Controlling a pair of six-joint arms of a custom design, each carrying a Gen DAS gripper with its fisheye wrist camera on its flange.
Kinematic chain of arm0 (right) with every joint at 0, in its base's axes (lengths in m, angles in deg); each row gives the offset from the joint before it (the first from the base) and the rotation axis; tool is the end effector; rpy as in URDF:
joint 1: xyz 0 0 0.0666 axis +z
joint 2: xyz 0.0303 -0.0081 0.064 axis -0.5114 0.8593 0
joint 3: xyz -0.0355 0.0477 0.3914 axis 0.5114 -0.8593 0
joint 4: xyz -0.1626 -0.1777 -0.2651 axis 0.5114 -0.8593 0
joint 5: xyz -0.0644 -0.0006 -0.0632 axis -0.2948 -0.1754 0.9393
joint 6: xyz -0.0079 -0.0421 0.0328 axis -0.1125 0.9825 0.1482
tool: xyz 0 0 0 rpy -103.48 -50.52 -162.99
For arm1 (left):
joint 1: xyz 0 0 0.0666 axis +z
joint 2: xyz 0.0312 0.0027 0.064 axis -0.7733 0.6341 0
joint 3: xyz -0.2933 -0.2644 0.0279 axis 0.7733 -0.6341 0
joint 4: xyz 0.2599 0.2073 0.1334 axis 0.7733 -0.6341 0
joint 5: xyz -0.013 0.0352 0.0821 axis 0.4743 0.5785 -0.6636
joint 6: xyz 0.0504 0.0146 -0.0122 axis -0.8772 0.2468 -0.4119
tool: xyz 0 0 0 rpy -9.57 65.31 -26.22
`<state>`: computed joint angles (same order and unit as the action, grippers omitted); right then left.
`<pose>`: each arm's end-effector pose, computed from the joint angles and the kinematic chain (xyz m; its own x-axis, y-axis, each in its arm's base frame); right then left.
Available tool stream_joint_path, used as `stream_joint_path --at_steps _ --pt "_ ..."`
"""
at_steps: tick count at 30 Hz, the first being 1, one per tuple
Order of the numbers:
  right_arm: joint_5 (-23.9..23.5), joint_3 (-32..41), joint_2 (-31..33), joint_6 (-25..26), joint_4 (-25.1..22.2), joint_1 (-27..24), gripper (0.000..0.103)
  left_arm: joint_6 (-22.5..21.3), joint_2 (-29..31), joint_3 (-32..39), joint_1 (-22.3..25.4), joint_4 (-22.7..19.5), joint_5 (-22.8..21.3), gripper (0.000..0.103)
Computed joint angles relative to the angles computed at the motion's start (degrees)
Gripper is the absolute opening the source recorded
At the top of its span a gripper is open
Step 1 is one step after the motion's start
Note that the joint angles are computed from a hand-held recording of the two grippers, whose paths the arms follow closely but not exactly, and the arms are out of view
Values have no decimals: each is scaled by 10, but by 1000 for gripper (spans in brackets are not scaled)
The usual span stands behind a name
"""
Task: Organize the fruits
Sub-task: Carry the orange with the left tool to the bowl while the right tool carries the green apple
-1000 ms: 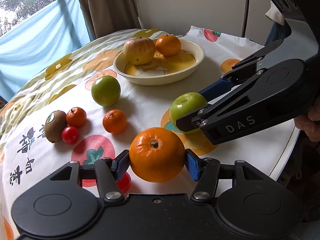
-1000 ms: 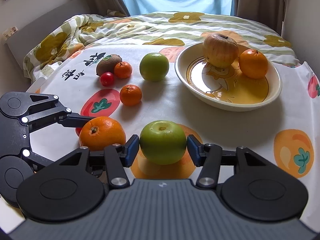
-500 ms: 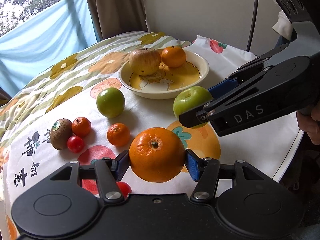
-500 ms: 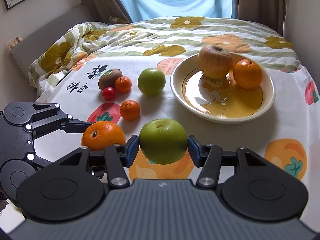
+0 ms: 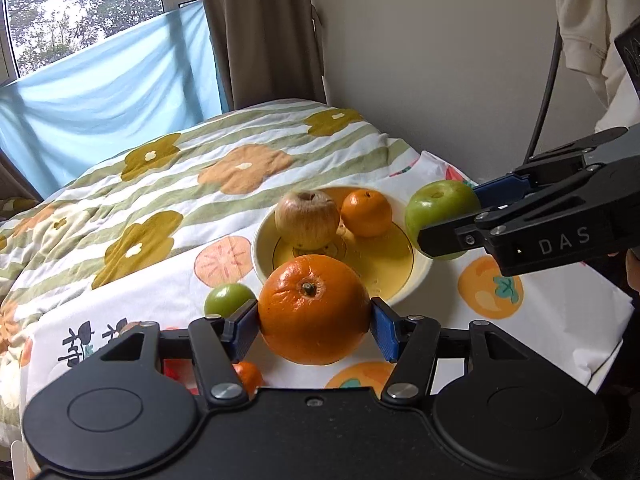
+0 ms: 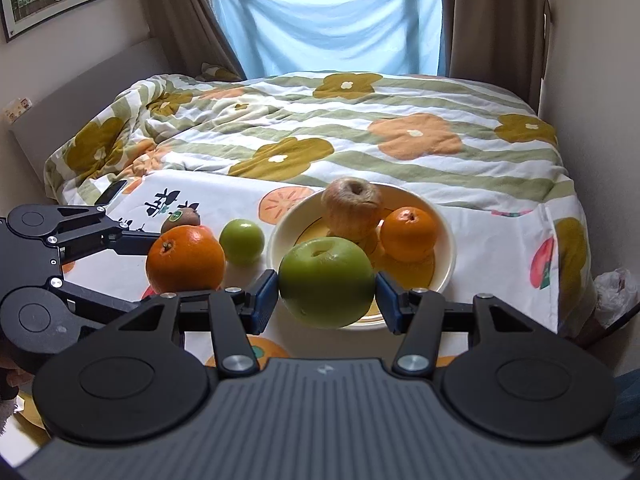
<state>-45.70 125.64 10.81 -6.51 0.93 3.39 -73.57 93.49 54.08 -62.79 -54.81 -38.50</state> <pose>0.4236 0.2729 0.3430 -0.6688 0.0656 -0.7405 -0.0426 0.9911 0.1262 0.4712 -0.1131 0.3379 -0.4501 0.5222 -0.7244 0.6767 0.7288 0.1049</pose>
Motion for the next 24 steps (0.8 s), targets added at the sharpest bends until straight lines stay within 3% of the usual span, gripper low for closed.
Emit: stream_joint_path --at_steps 10,24 --pt "-55 -5 4 55 11 -71 68 65 91 95 -48 -12 -59 63" --pt "-120 -10 33 73 11 -132 68 91 206 199 -84 -82 -121 63"
